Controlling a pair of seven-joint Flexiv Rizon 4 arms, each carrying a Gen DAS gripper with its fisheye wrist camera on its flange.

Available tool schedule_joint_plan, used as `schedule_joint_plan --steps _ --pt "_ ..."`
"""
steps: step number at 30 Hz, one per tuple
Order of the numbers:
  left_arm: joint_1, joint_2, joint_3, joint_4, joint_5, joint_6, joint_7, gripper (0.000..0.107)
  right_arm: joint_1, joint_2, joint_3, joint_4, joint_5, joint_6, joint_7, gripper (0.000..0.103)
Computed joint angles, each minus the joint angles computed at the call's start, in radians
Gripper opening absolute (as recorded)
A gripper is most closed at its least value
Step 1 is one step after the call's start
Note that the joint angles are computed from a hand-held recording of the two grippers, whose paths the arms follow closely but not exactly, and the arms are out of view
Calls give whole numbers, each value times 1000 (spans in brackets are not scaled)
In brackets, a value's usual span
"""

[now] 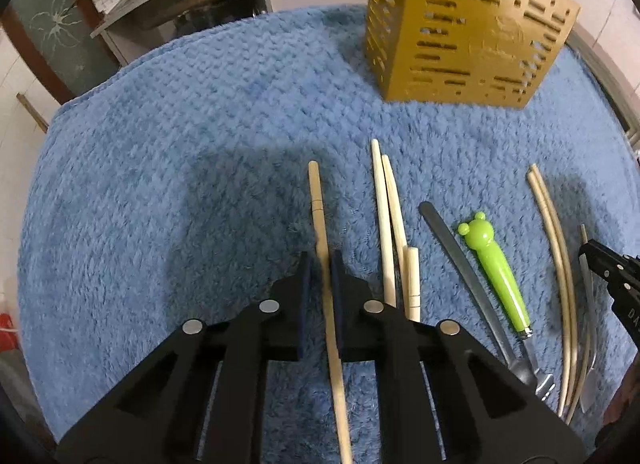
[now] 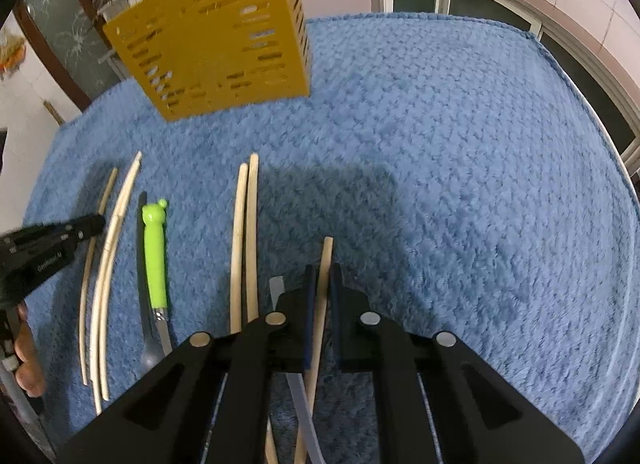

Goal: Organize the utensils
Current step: 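Position the right tool fingers around the blue spoon handle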

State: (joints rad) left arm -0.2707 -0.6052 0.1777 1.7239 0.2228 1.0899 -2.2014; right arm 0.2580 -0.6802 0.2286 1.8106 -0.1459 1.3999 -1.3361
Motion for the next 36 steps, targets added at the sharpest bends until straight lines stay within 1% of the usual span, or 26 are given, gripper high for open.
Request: schedule_joint_plan --steps 2,3,4,5,6,7,9,11,13,16,18,19,21,24,25,29,33,36 --pt "-17 24 20 33 23 58 -39 8 -4 7 3 13 2 49 -12 7" --pt "-22 32 27 45 31 79 -52 8 8 13 -13 26 -3 90 -9 7" --pt "-29 41 38 56 40 106 -73 2 19 16 -28 36 -9 126 -6 7" --pt "-32 47 44 66 47 131 -85 0 38 21 -52 50 -17 173 0 7" --pt "-38 51 56 72 60 172 -104 0 43 24 -57 57 -21 206 5 7" --pt "-47 55 66 74 70 199 -114 0 27 25 -40 59 -25 225 3 6" --pt "-56 65 73 73 77 217 -109 0 25 30 -42 61 -39 247 9 6" --pt "-66 72 79 69 85 221 -102 0 1 24 -17 52 -50 255 11 6" --pt "-39 78 48 75 62 218 -61 0 -19 20 4 39 -63 246 11 6" --pt "-19 69 24 77 23 190 -27 0 -48 5 43 14 -77 188 2 6" --pt "32 53 -24 87 -34 177 27 0 -44 -9 41 -2 -78 148 0 6" --pt "42 42 -32 84 -54 164 44 0 -56 -23 57 -16 -73 126 -7 6" --pt "39 22 -23 74 -70 145 56 0 -74 -42 82 -41 -57 84 -22 6" --pt "52 8 -35 78 -102 148 85 1 -50 -47 55 -52 -47 43 -28 6" --pt "51 5 -34 76 -108 146 91 4 -45 -49 49 -57 -41 34 -31 6" --pt "57 -7 -46 67 -137 136 130 8 -21 -53 22 -63 -26 16 -29 7" --pt "68 -11 -59 72 -166 145 162 21 -17 -63 23 -75 -14 -11 -41 7" --pt "62 -18 -57 64 -180 137 175 23 -11 -67 18 -83 -9 -20 -46 7"
